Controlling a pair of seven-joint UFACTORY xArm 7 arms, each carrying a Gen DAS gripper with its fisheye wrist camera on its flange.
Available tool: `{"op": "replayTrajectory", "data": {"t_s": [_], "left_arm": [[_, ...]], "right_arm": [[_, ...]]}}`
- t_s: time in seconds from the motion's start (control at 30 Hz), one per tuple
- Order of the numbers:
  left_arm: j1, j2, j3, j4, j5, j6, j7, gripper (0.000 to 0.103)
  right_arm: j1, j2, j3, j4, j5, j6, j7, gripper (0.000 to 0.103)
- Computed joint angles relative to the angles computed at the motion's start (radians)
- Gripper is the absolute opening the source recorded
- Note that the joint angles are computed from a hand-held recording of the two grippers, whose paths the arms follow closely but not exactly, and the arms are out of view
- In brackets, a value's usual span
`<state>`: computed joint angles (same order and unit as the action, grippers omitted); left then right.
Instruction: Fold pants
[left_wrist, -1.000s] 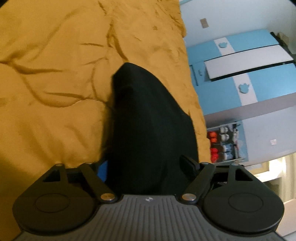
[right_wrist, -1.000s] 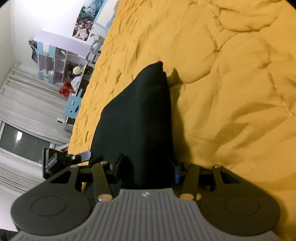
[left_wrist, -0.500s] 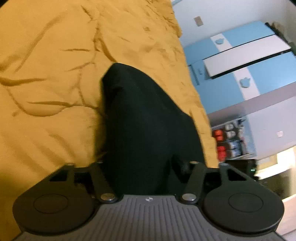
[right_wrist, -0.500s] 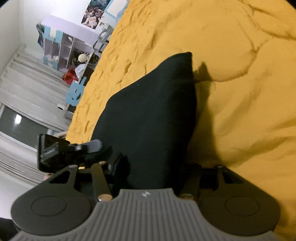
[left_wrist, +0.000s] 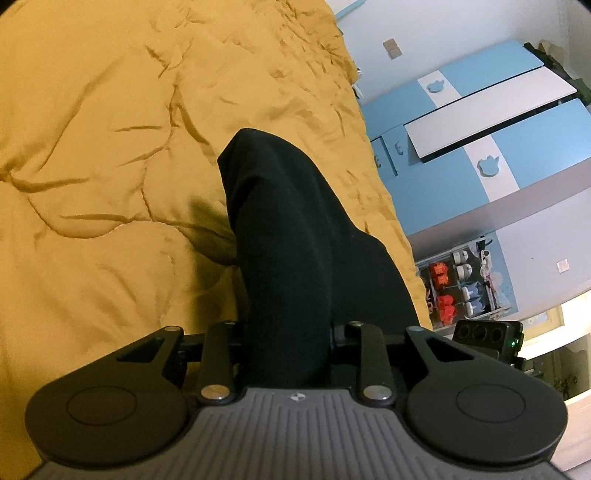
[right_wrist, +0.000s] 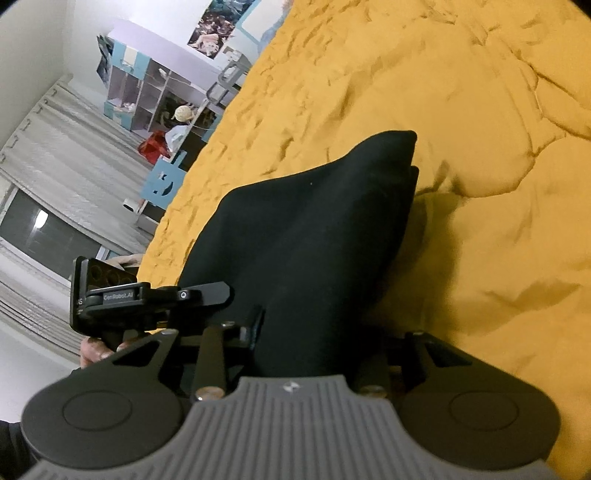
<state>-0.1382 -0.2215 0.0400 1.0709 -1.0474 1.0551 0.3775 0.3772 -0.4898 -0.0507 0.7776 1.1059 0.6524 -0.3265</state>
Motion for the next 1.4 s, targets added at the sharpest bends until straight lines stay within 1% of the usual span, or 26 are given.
{"op": "replayTrajectory", "data": {"t_s": [0.17, 0.27, 0.37, 0.43, 0.47, 0.53, 0.67, 0.8, 0.9, 0.97, 1.03, 1.17, 1.27, 1.4], "left_arm": [[-0.006, -0.057, -0.003, -0.006, 0.013, 0.003, -0.051, 0.033], [-0.021, -0.122, 0.005, -0.020, 0.015, 0.009, -0.080, 0.033], [-0.043, -0.197, 0.021, -0.033, 0.015, 0.026, -0.099, 0.033], [-0.061, -0.246, 0.034, -0.041, 0.026, 0.047, -0.108, 0.033], [-0.069, -0.270, 0.039, -0.047, 0.034, 0.061, -0.115, 0.033], [-0.090, -0.330, 0.048, -0.078, 0.043, 0.090, -0.134, 0.033], [-0.131, -0.463, 0.052, -0.186, 0.042, 0.130, -0.194, 0.033], [-0.184, -0.570, 0.031, -0.294, 0.010, 0.137, -0.264, 0.033], [-0.231, -0.578, 0.010, -0.308, -0.013, 0.118, -0.280, 0.033], [-0.259, -0.565, -0.008, -0.291, -0.011, 0.104, -0.271, 0.033], [-0.286, -0.536, -0.030, -0.260, -0.004, 0.087, -0.263, 0.033], [-0.329, -0.443, -0.055, -0.186, -0.007, 0.060, -0.261, 0.033], [-0.351, -0.342, -0.089, -0.098, -0.011, 0.028, -0.276, 0.033], [-0.371, -0.170, -0.133, 0.082, 0.009, -0.024, -0.258, 0.033]], "right_arm": [[0.000, -0.060, 0.004, -0.012, -0.002, -0.010, 0.010, 0.027], [-0.001, -0.134, 0.013, -0.025, -0.041, -0.026, 0.051, 0.026], [-0.004, -0.240, 0.042, -0.050, -0.089, -0.068, 0.153, 0.026], [-0.014, -0.319, 0.070, -0.068, -0.141, -0.072, 0.239, 0.026], [-0.027, -0.367, 0.090, -0.078, -0.179, -0.056, 0.296, 0.026], [-0.053, -0.452, 0.117, -0.086, -0.262, 0.006, 0.406, 0.026], [-0.098, -0.669, 0.154, -0.112, -0.404, 0.187, 0.655, 0.026], [-0.103, -0.878, 0.159, -0.114, -0.523, 0.398, 0.865, 0.026], [-0.104, -0.996, 0.140, -0.076, -0.610, 0.562, 0.972, 0.026], [-0.110, -1.034, 0.129, -0.040, -0.648, 0.637, 1.007, 0.026], [-0.118, -1.062, 0.120, -0.011, -0.672, 0.693, 1.026, 0.026], [-0.142, -1.086, 0.074, 0.025, -0.714, 0.762, 1.027, 0.026], [-0.156, -1.076, 0.014, 0.036, -0.752, 0.784, 0.988, 0.026], [-0.171, -1.002, -0.078, 0.091, -0.817, 0.780, 0.889, 0.026]]}}
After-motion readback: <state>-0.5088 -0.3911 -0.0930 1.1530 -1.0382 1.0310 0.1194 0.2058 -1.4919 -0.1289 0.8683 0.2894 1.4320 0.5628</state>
